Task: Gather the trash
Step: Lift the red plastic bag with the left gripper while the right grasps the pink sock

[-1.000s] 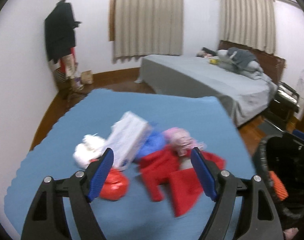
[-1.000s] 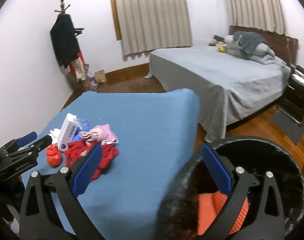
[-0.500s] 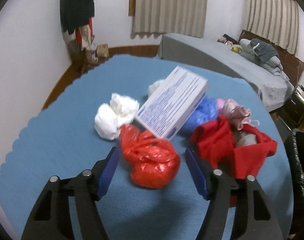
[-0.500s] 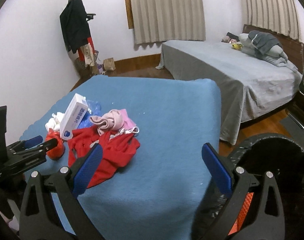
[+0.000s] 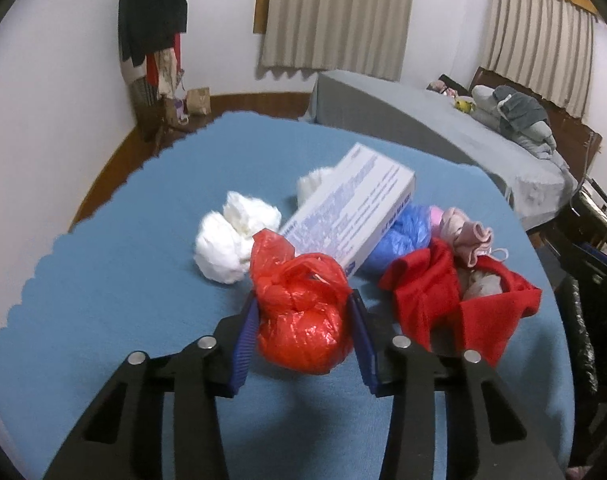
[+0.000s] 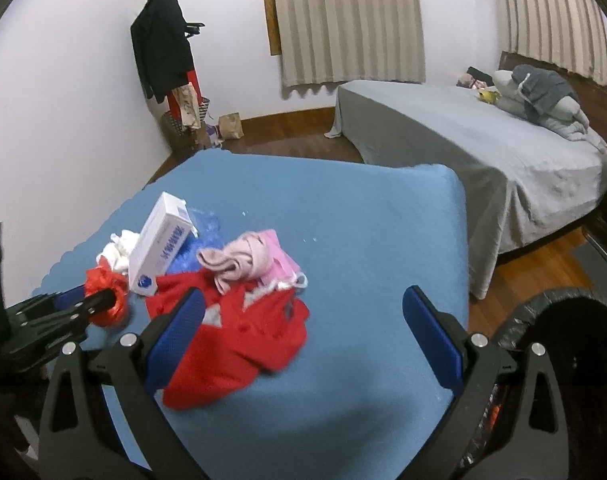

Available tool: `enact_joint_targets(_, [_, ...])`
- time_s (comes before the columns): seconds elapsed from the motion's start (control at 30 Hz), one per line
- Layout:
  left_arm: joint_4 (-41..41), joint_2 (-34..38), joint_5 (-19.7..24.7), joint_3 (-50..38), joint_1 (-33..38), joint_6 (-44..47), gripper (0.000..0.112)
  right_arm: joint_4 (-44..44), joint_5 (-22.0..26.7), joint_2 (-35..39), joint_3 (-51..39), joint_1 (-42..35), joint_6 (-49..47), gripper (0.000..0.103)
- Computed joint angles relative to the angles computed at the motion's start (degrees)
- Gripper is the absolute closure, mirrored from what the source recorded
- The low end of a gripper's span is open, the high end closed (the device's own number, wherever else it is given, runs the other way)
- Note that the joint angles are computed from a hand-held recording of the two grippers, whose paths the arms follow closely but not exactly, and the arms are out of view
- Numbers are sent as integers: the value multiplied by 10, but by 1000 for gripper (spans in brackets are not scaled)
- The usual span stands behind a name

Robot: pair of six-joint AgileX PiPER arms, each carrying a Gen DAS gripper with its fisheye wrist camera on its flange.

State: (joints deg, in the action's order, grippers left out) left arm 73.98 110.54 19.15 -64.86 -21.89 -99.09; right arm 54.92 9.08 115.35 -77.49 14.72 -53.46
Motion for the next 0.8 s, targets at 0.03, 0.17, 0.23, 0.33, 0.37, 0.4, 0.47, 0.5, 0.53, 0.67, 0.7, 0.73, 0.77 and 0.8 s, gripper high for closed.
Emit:
enact_joint_targets(0.03, [13, -10, 5, 7, -1, -12, 69, -7, 2, 8, -12, 3, 8, 7])
enact_joint_targets(0.17, [41, -32, 15, 12, 0, -43, 69, -62, 13, 39, -61, 15, 68, 7])
enact_joint_targets(0.23, [49, -33, 21, 1, -2, -45, 69, -98, 22, 58, -92, 21, 106, 7])
enact_joint_targets(0.33, [59, -33, 19, -15, 2, -49, 69, -159, 36, 87, -137, 28, 171, 7])
enact_joint_targets(0.37, [65, -30, 16, -21, 7, -50, 69, -183, 40, 96, -153, 31, 195, 7])
enact_joint_targets(0.4, [67, -26, 14, -28, 10, -48, 69, -202, 44, 106, -167, 33, 215, 7])
enact_joint_targets(0.47, [60, -15, 14, -46, 12, -39, 69, -250, 56, 129, -199, 37, 264, 7])
enact_joint_targets(0.5, [62, -11, 12, -50, 15, -39, 69, -267, 60, 137, -211, 39, 282, 7])
enact_joint_targets(0.53, [61, -6, 10, -56, 17, -38, 69, -286, 67, 148, -225, 40, 300, 8])
enact_joint_targets(0.67, [58, 6, 7, -69, 19, -34, 69, -341, 107, 188, -285, 45, 352, 21])
enact_joint_targets(0.7, [53, 6, 7, -69, 20, -30, 69, -349, 118, 198, -300, 45, 359, 23])
enact_joint_targets(0.73, [49, 9, 6, -73, 20, -26, 69, -351, 131, 208, -315, 44, 361, 26])
enact_joint_targets(0.77, [45, 12, 5, -76, 21, -23, 69, -347, 147, 216, -330, 42, 358, 33])
enact_joint_targets(0.8, [47, 12, 4, -75, 21, -26, 69, -333, 170, 227, -348, 38, 346, 42])
